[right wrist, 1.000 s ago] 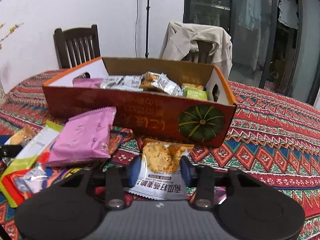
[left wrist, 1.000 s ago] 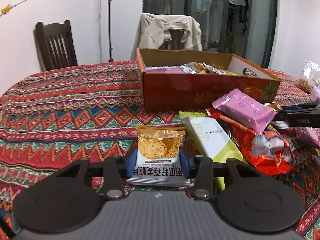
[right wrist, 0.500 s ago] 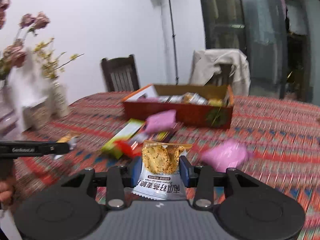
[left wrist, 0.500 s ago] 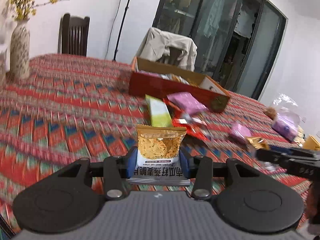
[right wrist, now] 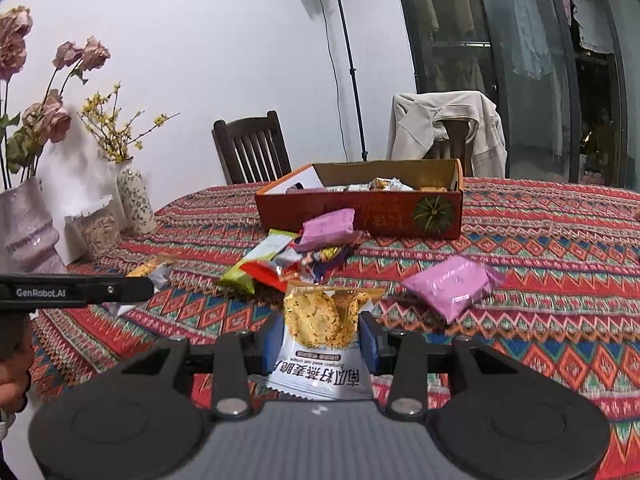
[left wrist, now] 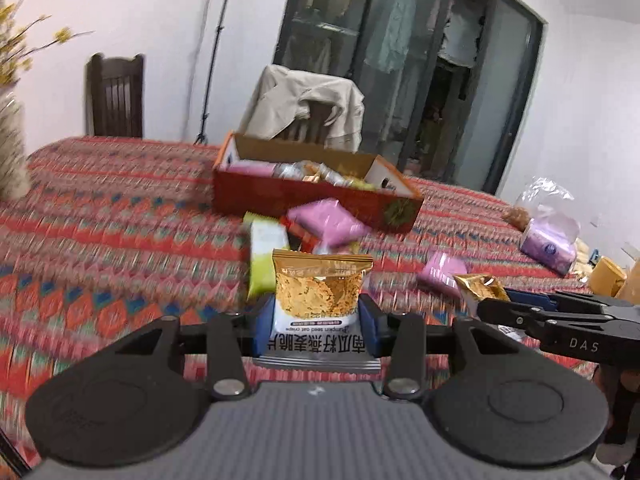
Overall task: Organize snacks
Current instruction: 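Carry both oat-crisp packets with both tools up to the cardboard box, then lower both oat-crisp packets into the box and open both tools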
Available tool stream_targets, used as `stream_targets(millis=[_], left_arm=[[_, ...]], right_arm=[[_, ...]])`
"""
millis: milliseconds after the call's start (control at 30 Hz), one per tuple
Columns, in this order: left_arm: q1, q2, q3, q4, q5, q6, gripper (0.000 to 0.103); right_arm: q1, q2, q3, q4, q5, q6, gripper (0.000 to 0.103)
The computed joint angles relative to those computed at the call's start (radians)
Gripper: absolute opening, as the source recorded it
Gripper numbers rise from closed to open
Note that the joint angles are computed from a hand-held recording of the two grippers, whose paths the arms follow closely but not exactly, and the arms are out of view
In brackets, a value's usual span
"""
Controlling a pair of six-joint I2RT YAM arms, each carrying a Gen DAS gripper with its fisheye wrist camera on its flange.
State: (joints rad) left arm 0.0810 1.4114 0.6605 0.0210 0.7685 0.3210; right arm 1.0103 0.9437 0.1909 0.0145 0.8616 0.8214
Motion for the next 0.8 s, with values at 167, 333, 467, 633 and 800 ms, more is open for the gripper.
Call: stream_targets(millis=[167,333,467,633,800], left_arm=[[-0.154,0.193,0.269,0.092,-0.075,-0.129,0.044],[-0.311,0.488,0.646,0.079,-0.249,-0.185,0.044],[-0.375,0.739,0.971,-0.018,-0.336,-0.206,0.044],[-0.408,1.045,1.407,-0.235,-0.382,-0.213,0.044],[-0.401,1.197,1.610,-0.325,-0.397,-0.232,0.053]], right_arm=[[-0.381,-0.035,0.030,0.211,-0.287,-0.389,0.040],[-0.799,0.281,0.268,0.372,-0.681,-0.583,0.040],[-0.960,0.618,0.572,0.337,-0.856,-0.612,0.040],[-1.014,1.001,0.993,0.156,-0.868,-0.637,0.040],[-1.018,1.225,1.248,0.032,-0.872,-0.624,0.043]])
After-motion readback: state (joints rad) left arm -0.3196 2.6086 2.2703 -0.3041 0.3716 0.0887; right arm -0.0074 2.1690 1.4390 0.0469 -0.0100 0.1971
